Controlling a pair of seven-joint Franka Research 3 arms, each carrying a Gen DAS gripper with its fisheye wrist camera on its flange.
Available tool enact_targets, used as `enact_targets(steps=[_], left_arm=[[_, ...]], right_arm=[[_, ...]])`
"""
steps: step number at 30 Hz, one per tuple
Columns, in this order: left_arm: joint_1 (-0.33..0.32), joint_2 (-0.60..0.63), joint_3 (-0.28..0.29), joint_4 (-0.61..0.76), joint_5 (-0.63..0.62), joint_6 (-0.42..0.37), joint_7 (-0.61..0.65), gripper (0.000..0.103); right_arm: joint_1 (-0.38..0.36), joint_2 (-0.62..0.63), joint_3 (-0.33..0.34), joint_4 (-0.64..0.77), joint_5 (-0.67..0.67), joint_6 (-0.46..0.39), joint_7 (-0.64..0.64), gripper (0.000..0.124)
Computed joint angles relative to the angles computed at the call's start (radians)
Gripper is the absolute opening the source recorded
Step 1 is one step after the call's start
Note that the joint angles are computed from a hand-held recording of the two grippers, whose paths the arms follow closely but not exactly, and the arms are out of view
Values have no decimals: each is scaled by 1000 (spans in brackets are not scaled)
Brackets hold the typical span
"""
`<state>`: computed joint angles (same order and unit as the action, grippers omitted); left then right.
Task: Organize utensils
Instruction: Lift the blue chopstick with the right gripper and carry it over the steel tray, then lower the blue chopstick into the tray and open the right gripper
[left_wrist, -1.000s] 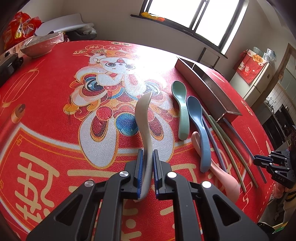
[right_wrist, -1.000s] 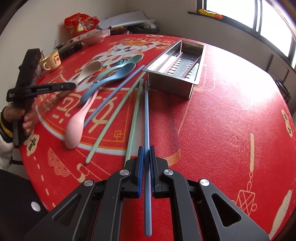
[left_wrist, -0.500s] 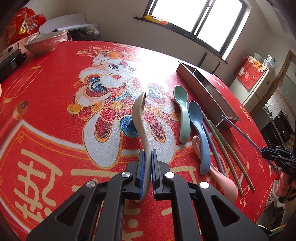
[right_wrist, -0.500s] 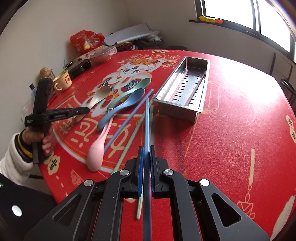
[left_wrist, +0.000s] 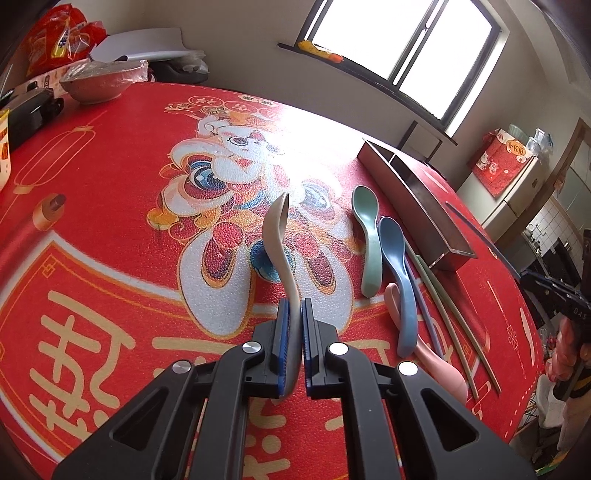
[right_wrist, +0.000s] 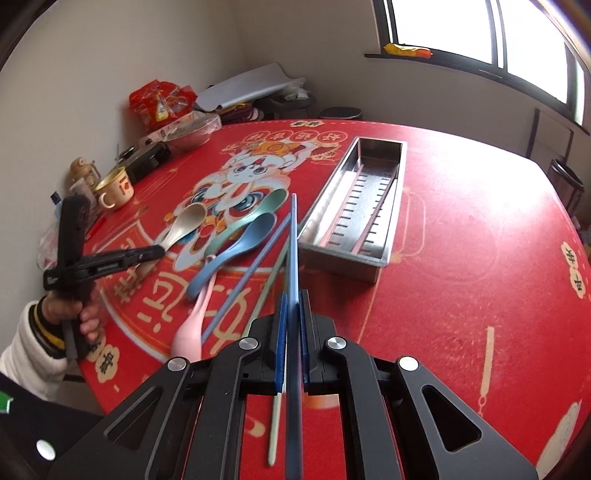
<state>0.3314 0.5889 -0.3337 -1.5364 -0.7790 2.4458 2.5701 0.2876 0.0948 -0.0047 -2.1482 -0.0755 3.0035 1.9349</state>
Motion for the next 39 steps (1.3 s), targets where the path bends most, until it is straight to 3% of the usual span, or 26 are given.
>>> enact_targets(steps=[2, 7, 12, 18, 25, 31, 37, 39], left_arm=[[0, 1, 0, 2, 1, -3, -3, 7], [-1, 6, 2, 9, 7, -8, -16, 7], [-1, 11, 2, 15, 14, -14, -26, 7], [-3, 16, 3, 22, 24, -20, -37, 7], [-3, 25, 2, 36, 36, -31, -46, 7], [-1, 26, -1, 34, 35, -26, -45, 7], [5, 17, -7, 21, 23, -14, -33, 7], [2, 12, -5, 15, 23, -8, -31, 7]], right_arm=[[19, 53, -52, 82, -93, -45, 103, 6], [18, 242, -100, 361, -87, -188, 172, 6], [-11, 436, -94, 640, 26, -320, 196, 6], [-10, 576, -101, 837, 70, -413, 255, 6], [-45, 616, -55, 873, 151, -424, 233, 7], [-32, 568, -65, 794, 162, -358, 203, 8], [74, 425, -181, 556, 11, -195, 252, 11], [121, 373, -233, 464, -62, -132, 299, 32]])
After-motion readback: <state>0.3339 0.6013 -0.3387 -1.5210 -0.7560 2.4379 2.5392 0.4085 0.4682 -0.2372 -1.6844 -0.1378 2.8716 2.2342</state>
